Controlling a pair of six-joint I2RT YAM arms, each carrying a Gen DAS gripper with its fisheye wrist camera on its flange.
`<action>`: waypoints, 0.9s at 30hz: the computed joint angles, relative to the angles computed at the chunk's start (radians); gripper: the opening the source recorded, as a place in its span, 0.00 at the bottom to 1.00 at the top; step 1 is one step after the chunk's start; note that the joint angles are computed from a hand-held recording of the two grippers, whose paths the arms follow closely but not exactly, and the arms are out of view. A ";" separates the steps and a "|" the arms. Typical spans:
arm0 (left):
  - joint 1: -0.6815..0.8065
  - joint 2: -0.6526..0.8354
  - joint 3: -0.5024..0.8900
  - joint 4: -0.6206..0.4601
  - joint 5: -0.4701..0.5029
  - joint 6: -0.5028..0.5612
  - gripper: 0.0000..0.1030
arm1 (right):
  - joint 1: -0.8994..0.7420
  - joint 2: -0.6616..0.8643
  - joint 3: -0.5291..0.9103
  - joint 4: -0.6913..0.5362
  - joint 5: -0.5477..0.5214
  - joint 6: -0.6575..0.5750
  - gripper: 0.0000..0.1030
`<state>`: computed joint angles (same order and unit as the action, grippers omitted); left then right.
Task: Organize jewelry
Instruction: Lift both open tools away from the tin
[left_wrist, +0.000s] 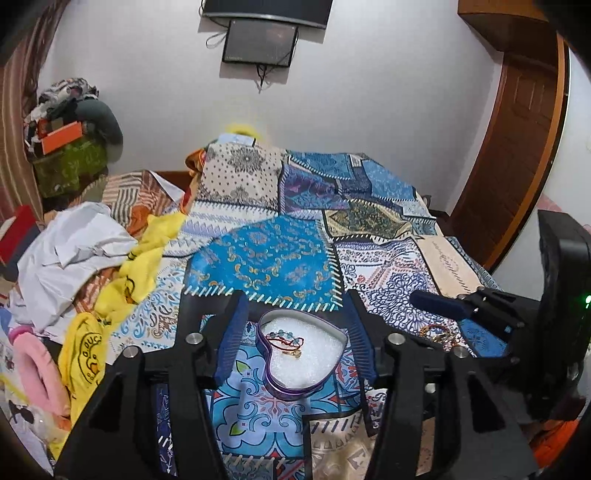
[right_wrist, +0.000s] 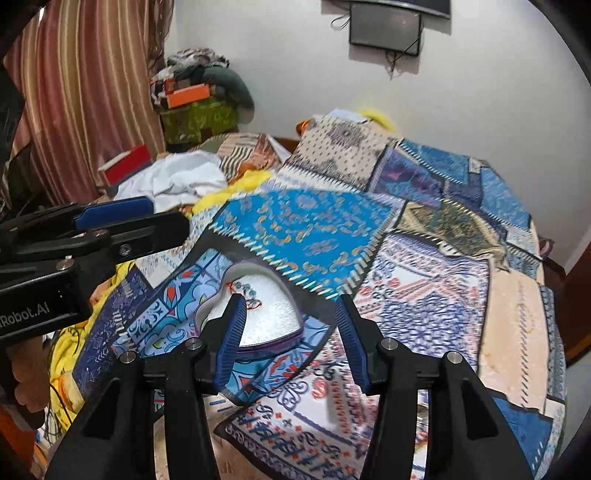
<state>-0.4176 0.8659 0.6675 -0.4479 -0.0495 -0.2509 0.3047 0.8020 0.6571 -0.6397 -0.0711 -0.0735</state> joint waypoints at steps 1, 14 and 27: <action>-0.016 -0.011 0.005 -0.011 -0.019 -0.004 0.56 | -0.009 -0.016 0.004 -0.009 -0.001 -0.003 0.45; -0.288 -0.003 0.065 -0.068 -0.231 -0.100 0.72 | -0.415 -0.194 0.047 -0.170 -0.261 -0.188 0.49; -0.429 0.270 0.087 0.058 -0.209 -0.195 0.78 | -1.156 -0.039 0.089 -0.344 -0.625 -0.667 0.50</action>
<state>-0.8462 1.1355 0.7543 -0.3898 -0.2586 -0.4455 -0.8512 0.7625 0.7462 -0.9839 -0.6961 -0.7408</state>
